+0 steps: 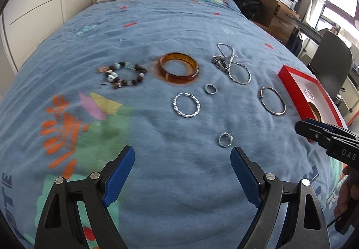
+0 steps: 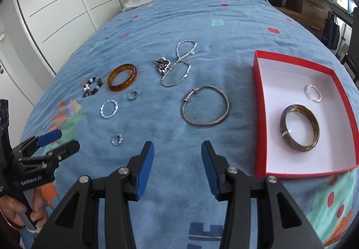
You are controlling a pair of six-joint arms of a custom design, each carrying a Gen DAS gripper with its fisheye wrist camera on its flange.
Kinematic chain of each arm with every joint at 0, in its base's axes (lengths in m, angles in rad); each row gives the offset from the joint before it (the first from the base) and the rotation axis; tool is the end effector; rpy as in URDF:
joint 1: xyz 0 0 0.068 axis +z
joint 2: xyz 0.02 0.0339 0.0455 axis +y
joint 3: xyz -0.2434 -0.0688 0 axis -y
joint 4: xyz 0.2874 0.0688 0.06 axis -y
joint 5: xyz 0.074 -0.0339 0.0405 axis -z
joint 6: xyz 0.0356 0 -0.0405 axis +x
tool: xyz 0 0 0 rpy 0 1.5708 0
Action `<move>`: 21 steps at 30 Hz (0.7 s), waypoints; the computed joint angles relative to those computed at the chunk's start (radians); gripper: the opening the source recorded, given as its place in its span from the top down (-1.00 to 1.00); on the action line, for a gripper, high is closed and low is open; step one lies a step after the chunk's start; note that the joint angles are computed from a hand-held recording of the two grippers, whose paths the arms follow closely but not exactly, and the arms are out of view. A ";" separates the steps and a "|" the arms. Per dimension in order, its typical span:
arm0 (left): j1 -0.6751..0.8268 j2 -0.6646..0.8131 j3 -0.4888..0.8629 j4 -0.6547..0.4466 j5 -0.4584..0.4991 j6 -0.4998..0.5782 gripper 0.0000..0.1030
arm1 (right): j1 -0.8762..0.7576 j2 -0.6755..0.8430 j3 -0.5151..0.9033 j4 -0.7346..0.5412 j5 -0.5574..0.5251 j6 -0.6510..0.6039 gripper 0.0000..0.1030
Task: Organize jewelry
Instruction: 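Move right tool toward large silver clasp bangle while left tool approaches small silver ring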
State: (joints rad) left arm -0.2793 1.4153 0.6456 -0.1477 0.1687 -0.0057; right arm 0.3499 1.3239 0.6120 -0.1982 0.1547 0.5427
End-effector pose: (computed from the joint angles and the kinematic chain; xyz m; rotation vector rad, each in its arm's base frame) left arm 0.2836 -0.0876 0.1104 0.4117 2.4656 -0.3294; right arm 0.2690 0.0923 0.1210 0.3037 2.4570 0.1933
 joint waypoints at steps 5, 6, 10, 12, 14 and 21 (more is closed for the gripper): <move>-0.014 0.029 0.014 0.012 0.000 -0.010 -0.67 | -0.018 0.020 0.002 0.022 -0.002 0.000 0.17; -0.015 0.036 0.017 0.013 0.000 -0.010 -0.66 | -0.020 0.023 0.002 0.026 -0.005 0.000 0.17; -0.016 0.055 0.031 0.018 0.008 -0.010 -0.60 | -0.027 0.041 0.006 0.042 -0.007 0.002 0.17; -0.017 0.067 0.042 0.021 0.015 -0.006 -0.60 | -0.028 0.053 0.011 0.048 -0.006 0.003 0.17; -0.019 0.077 0.054 0.023 0.028 -0.002 -0.59 | -0.032 0.063 0.017 0.055 -0.003 0.006 0.17; -0.032 0.123 0.105 0.033 0.059 0.005 -0.59 | -0.054 0.095 0.030 0.072 0.005 0.031 0.17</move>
